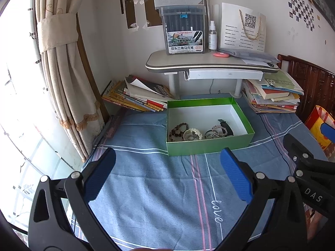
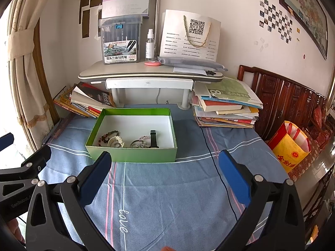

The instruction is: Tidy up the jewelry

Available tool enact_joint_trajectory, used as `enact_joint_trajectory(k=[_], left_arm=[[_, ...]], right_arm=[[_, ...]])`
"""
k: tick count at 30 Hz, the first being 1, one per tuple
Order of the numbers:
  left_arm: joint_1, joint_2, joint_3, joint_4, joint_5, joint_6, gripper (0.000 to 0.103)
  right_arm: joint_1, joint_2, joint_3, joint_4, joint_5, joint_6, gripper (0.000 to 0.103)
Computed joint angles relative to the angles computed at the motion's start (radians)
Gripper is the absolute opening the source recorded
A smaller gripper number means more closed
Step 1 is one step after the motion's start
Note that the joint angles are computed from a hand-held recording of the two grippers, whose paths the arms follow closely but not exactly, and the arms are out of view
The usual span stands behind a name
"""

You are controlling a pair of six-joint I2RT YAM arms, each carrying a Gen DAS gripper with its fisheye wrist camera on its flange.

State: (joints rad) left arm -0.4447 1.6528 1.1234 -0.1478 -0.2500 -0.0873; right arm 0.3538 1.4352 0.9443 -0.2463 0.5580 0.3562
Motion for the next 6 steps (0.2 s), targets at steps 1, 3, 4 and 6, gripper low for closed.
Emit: enact_joint_trajectory(k=[1, 3, 4, 6], left_arm=[[0.001, 0.002, 0.002, -0.001, 0.002, 0.000, 0.099], [0.004, 0.007, 0.006, -0.004, 0.009, 0.000, 0.099], [0.007, 0.011, 0.009, -0.006, 0.015, 0.001, 0.099], [0.016, 0.029, 0.022, -0.020, 0.038, -0.003, 0.099]], right_arm=[[-0.001, 0.000, 0.000, 0.000, -0.001, -0.001, 0.100], [-0.002, 0.004, 0.001, -0.001, -0.003, 0.000, 0.100], [-0.002, 0.010, 0.003, -0.001, -0.004, 0.002, 0.100], [-0.006, 0.024, 0.011, -0.004, -0.012, 0.007, 0.100]])
